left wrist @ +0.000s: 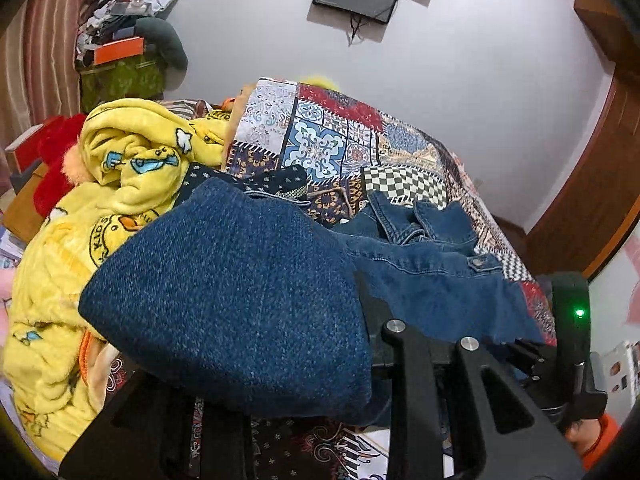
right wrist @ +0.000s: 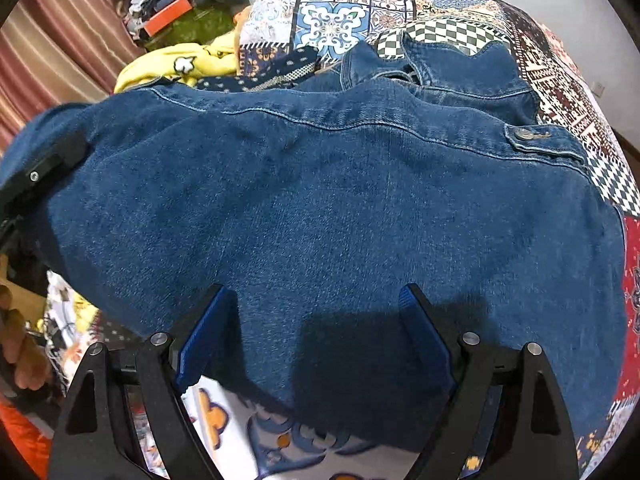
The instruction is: Fold large clothes
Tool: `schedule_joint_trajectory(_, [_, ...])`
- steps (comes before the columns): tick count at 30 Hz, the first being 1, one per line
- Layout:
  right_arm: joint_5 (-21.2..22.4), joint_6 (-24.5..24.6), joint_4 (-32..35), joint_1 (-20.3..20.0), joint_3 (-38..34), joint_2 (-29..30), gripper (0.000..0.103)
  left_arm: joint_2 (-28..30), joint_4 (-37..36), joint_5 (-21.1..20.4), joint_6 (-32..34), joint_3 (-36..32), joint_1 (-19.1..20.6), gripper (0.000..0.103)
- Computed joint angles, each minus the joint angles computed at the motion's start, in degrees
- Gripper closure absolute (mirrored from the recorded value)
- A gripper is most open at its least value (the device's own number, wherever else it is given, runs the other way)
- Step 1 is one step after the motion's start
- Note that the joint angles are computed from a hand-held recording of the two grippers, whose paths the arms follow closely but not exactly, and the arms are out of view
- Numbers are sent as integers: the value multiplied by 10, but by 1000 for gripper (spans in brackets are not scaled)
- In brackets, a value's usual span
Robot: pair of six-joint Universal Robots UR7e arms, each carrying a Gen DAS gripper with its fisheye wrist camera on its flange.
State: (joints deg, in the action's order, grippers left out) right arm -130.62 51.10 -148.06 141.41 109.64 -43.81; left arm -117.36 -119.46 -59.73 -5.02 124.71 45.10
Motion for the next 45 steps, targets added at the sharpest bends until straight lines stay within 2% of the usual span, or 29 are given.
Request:
schedule_joint_trajectory(3, [2, 1, 25, 4, -2, -13, 19, 4, 3, 4, 2, -5, -16, 75])
schedule_joint_trajectory(6, [-32, 40, 41, 25, 19, -44, 19, 7, 3, 20, 1, -1, -56, 75])
schedule_joint_trajectory(9, [-69, 95, 70, 44, 51, -86, 19, 21, -13, 15, -1, 7, -104, 75])
schedule_joint_trajectory(12, [-99, 185, 111, 64, 91, -139, 19, 49, -36, 0, -4, 22, -154, 75])
schedule_joint_trajectory(14, [-117, 279, 177, 83, 120, -190, 19, 76, -63, -28, -6, 37, -188, 75])
schedule_joint_trajectory(15, [-120, 307, 201, 88, 122, -198, 19, 86, -72, -38, -9, 43, -200, 75])
schedule_joint_trajectory(17, [-127, 389, 274, 104, 136, -237, 19, 109, -97, -46, -19, 66, -239, 75])
schedule_joint_trajectory(19, [-126, 481, 377, 123, 138, -272, 19, 129, -119, -53, -16, 87, -268, 76])
schedule_joint_trajectory(22, [-128, 594, 503, 147, 131, -310, 19, 169, -111, -74, -21, 107, -294, 76])
schedule_joint_trajectory(24, [-123, 647, 547, 163, 131, -327, 19, 178, -110, -88, -16, 125, -306, 76])
schedule_joint_trajectory(27, [-120, 692, 584, 175, 134, -343, 19, 187, -87, -136, 10, 137, -313, 76])
schedule_joint_trajectory(31, [-109, 709, 582, 182, 142, -347, 19, 175, -49, -152, 57, 160, -328, 76])
schedule_joint_trajectory(35, [-104, 687, 559, 188, 144, -339, 19, 160, -42, -163, 82, 164, -317, 72])
schedule_joint_trajectory(36, [-105, 680, 554, 188, 142, -335, 19, 160, -35, -167, 84, 160, -312, 66])
schedule_joint_trajectory(38, [-106, 663, 539, 188, 141, -329, 19, 158, -9, -167, 68, 148, -308, 46])
schedule_joint_trajectory(39, [-109, 651, 529, 187, 137, -324, 19, 148, 9, -164, 56, 146, -312, 29])
schedule_joint_trajectory(40, [-112, 645, 525, 186, 136, -321, 19, 136, 27, -166, 43, 141, -312, 22])
schedule_joint_trajectory(42, [-121, 630, 520, 186, 132, -315, 19, 109, 64, -175, 22, 131, -309, 18])
schedule_joint_trajectory(45, [-138, 612, 517, 191, 118, -302, 19, 82, 113, -189, 1, 103, -290, 18])
